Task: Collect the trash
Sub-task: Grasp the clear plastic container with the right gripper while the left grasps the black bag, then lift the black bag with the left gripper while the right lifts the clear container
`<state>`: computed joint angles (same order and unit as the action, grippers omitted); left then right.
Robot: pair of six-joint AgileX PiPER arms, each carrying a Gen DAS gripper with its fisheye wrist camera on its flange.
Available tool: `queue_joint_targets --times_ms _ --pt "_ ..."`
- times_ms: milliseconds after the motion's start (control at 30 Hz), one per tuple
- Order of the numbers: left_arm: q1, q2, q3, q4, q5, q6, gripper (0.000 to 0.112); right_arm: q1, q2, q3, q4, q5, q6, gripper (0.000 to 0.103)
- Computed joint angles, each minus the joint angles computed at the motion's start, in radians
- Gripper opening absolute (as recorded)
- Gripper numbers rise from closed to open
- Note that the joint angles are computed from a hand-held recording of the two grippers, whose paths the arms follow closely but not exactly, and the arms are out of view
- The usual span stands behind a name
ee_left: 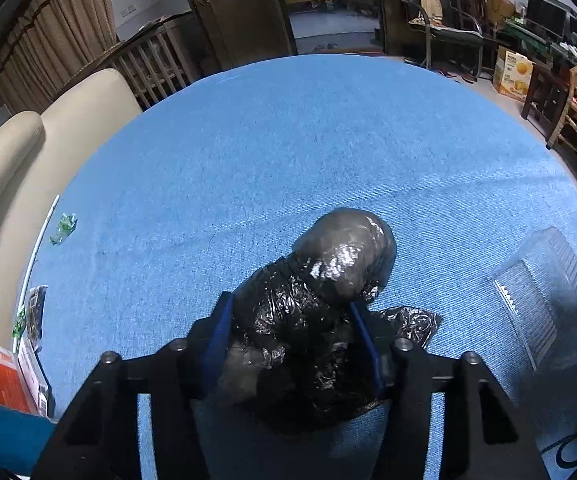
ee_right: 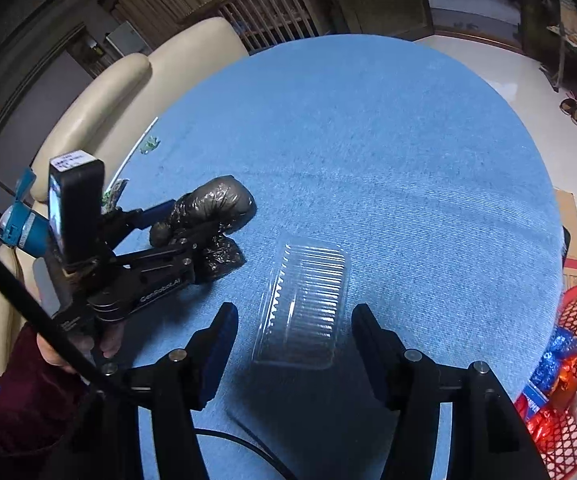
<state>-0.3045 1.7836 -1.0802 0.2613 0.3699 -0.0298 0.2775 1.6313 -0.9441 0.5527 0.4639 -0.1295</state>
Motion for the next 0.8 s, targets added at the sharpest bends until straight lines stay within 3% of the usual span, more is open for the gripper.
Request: queue_joint_targets --times_ms 167,267,467,633,800 --pt "-0.029 -0.052 0.052 0.132 0.022 -0.187 0.050 0.004 -0.060 0.050 0.004 -0.020 0.011 0.065" --pt "-0.060 -0.113 0.117 0.283 0.039 -0.364 0.050 0.010 -0.087 0.074 -0.002 -0.031 0.022 0.065" --pt "-0.126 -0.251 0.227 0.478 0.098 -0.605 0.050 0.057 -0.069 0.066 -0.098 -0.055 0.135 0.066" --pt "-0.156 -0.355 0.293 0.532 0.127 -0.683 0.050 0.126 -0.013 0.021 -0.384 -0.080 0.414 0.066" --pt "-0.162 -0.420 0.331 0.523 0.136 -0.685 0.050 0.143 0.030 0.004 -0.419 -0.091 0.477 0.066"
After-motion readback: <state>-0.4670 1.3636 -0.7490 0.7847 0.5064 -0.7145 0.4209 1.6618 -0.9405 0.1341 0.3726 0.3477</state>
